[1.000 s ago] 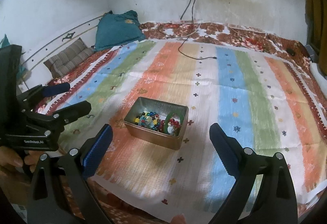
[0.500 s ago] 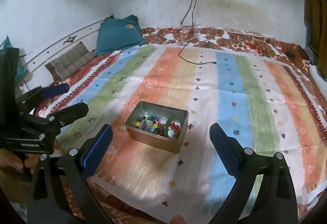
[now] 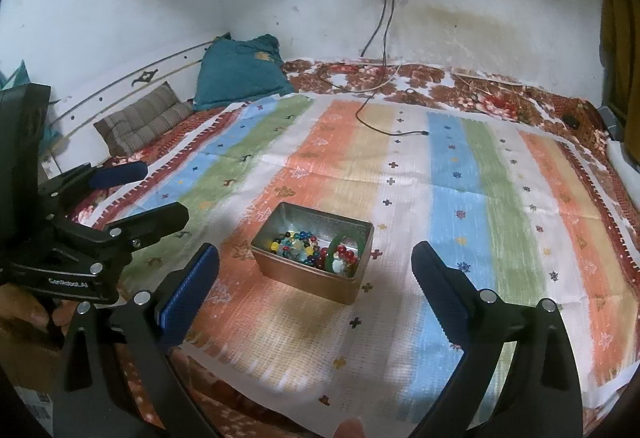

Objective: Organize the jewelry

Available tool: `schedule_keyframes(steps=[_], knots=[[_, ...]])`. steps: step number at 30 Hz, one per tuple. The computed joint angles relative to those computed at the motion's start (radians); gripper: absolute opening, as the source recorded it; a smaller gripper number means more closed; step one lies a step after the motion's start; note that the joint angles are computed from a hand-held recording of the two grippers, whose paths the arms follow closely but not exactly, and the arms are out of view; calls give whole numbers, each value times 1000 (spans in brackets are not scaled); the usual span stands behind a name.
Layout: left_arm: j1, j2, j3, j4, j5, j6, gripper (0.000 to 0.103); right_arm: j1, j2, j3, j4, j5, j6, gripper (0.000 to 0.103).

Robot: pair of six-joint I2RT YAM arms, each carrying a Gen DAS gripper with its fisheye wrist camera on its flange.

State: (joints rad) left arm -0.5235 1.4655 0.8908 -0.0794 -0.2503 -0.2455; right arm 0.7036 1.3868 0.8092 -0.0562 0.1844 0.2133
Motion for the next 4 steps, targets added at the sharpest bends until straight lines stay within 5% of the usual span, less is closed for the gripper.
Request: schedule_keyframes(steps=[4], knots=[[8,-1,0,3,5,9,97,-1,0,1,1,-1,-2,98]])
